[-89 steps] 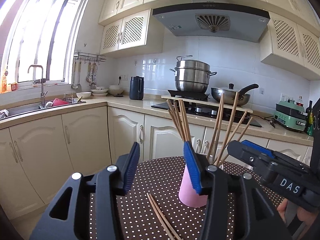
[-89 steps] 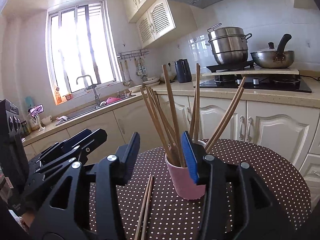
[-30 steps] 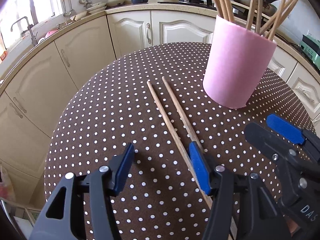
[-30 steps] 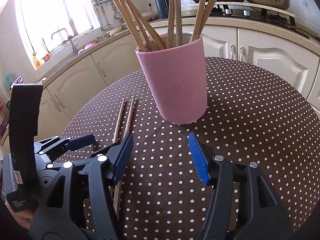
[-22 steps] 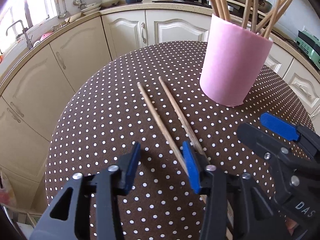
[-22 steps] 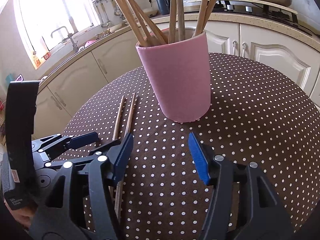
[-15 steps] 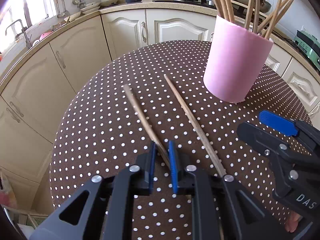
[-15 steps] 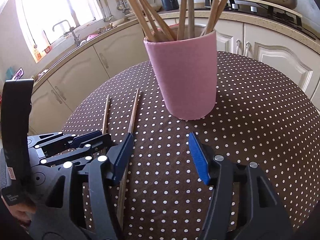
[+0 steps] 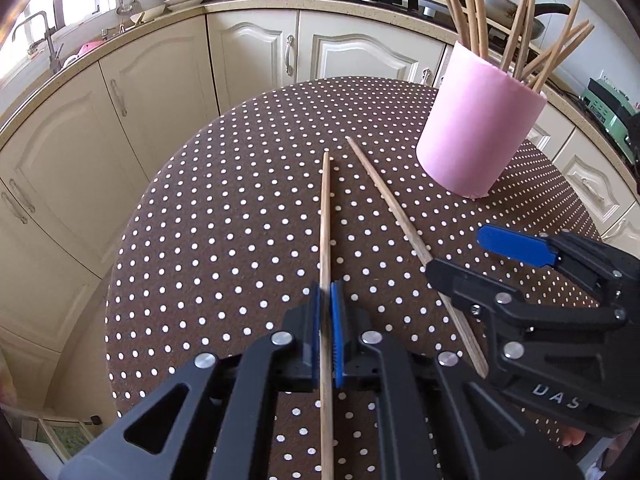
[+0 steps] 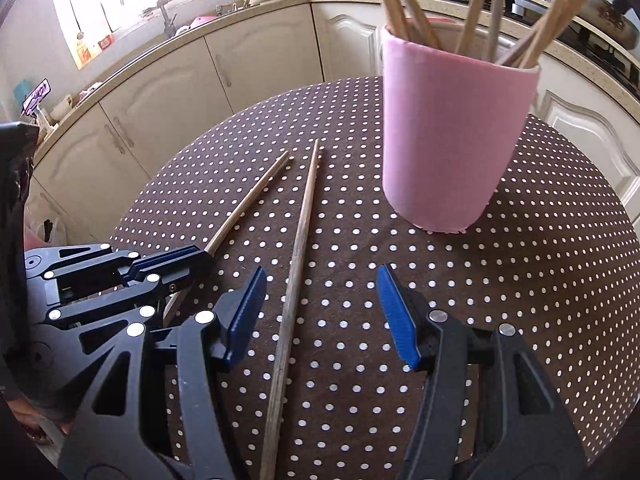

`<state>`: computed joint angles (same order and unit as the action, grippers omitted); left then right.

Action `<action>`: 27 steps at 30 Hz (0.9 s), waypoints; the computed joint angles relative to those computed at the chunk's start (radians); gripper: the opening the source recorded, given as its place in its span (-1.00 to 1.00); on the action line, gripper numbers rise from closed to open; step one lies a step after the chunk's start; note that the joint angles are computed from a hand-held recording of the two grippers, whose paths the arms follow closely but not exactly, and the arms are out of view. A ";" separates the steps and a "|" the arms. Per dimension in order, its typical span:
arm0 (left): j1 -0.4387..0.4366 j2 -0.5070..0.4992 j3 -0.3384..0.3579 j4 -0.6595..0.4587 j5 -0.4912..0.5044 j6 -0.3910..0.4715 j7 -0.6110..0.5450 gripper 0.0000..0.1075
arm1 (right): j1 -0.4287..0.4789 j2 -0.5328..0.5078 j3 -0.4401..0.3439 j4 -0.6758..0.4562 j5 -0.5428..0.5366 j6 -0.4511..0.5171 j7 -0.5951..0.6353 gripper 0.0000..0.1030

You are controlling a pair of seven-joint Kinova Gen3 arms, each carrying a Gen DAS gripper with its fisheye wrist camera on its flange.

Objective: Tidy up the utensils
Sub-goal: 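Close the right gripper on one of the remaining chopsticks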

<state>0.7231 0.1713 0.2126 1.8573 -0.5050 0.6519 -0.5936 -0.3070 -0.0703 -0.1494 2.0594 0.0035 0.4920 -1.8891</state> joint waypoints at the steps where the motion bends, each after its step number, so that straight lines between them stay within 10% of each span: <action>1: -0.006 -0.004 0.000 0.006 0.008 -0.009 -0.007 -0.89 | -0.002 0.005 -0.005 -0.007 0.011 0.005 -0.013 0.11; 14: -0.054 -0.012 -0.003 0.029 0.088 -0.072 -0.091 -0.89 | -0.022 0.111 -0.011 -0.160 0.028 0.139 -0.030 0.09; 27: -0.081 0.072 -0.006 -0.143 0.216 0.082 -0.279 -0.89 | -0.136 0.347 0.021 -0.542 0.146 0.518 -0.018 -0.50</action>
<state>0.6422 0.2438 0.2069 1.7148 -0.2893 0.7335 -0.8728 -0.4433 0.2768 -0.1284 1.5176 0.1493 1.0102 -1.9072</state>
